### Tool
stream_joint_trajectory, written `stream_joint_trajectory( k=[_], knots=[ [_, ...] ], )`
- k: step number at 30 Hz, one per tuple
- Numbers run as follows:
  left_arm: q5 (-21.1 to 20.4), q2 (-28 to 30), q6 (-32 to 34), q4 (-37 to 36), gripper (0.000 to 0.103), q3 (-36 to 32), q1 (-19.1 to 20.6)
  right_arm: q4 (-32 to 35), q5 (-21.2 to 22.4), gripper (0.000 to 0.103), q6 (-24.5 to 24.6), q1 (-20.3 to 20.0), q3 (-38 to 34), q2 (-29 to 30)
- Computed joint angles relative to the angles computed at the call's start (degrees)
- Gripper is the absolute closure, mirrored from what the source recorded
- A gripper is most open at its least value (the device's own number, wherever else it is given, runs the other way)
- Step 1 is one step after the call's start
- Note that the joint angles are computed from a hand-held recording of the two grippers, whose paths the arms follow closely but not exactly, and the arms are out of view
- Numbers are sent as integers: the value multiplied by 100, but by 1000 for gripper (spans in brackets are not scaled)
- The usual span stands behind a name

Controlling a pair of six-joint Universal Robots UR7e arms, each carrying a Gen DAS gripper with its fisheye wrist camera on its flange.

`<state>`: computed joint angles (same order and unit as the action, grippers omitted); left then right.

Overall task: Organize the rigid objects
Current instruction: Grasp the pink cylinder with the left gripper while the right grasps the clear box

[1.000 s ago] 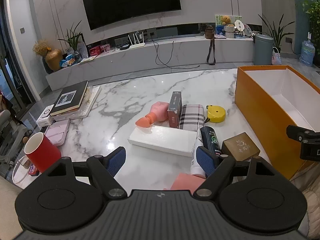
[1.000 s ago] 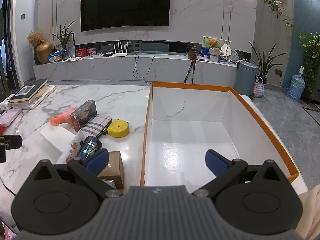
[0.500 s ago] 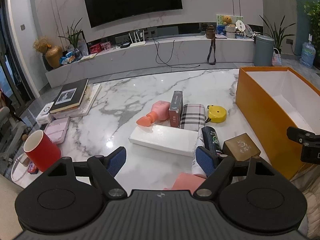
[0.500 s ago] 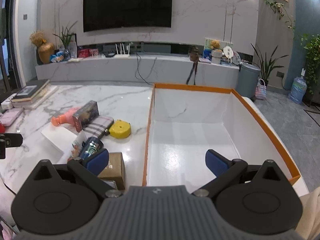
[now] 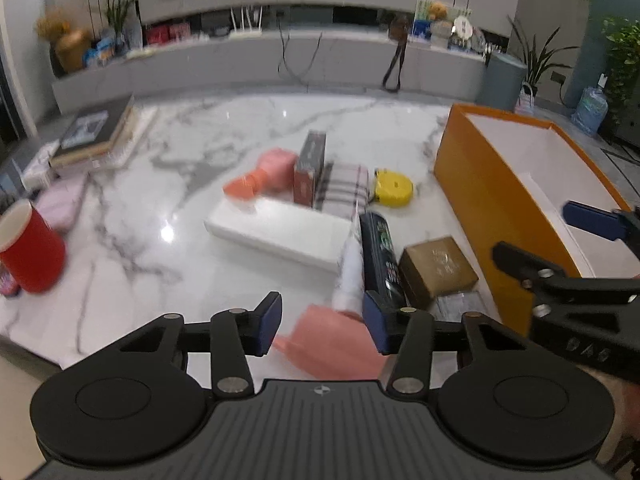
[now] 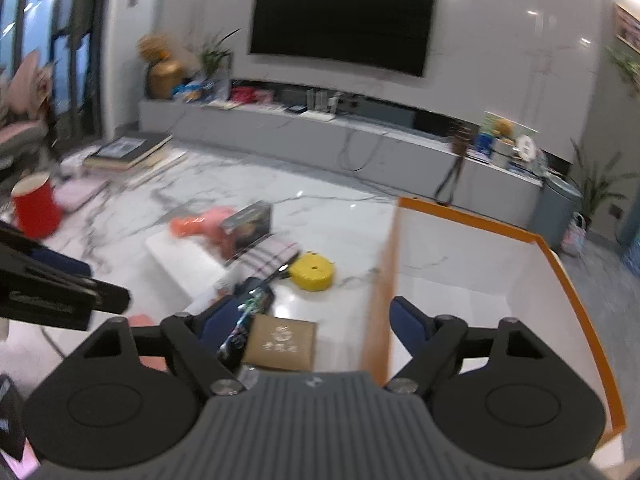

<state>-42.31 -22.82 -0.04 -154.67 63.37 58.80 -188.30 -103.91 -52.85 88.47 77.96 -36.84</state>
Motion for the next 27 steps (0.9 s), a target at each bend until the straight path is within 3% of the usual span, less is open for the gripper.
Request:
stream_joint_trajectory(
  k=[3, 7, 11, 14, 19, 27],
  knots=[
    [-7, -15, -665, 793, 53, -219, 57, 868, -289, 35, -125, 86, -275, 57],
    [-269, -60, -1724, 1924, 52, -571, 167, 2231, -826, 39, 280, 182, -799, 176],
    [-264, 70, -2054, 2370, 38, -888, 178, 3011, -1351, 39, 685, 254, -1318, 401],
    [-328, 203, -2227, 2747, 34, -1175, 201, 3406, -1590, 38, 1011, 273, -1605, 541],
    [-654, 474, -2515, 3228, 33, -1769, 307, 3463, -1780, 35, 1057, 321, -1757, 660],
    [-378, 990, -2501, 3909, 28, -2693, 324, 3316, -1986, 39, 615, 383, -1646, 708]
  ],
)
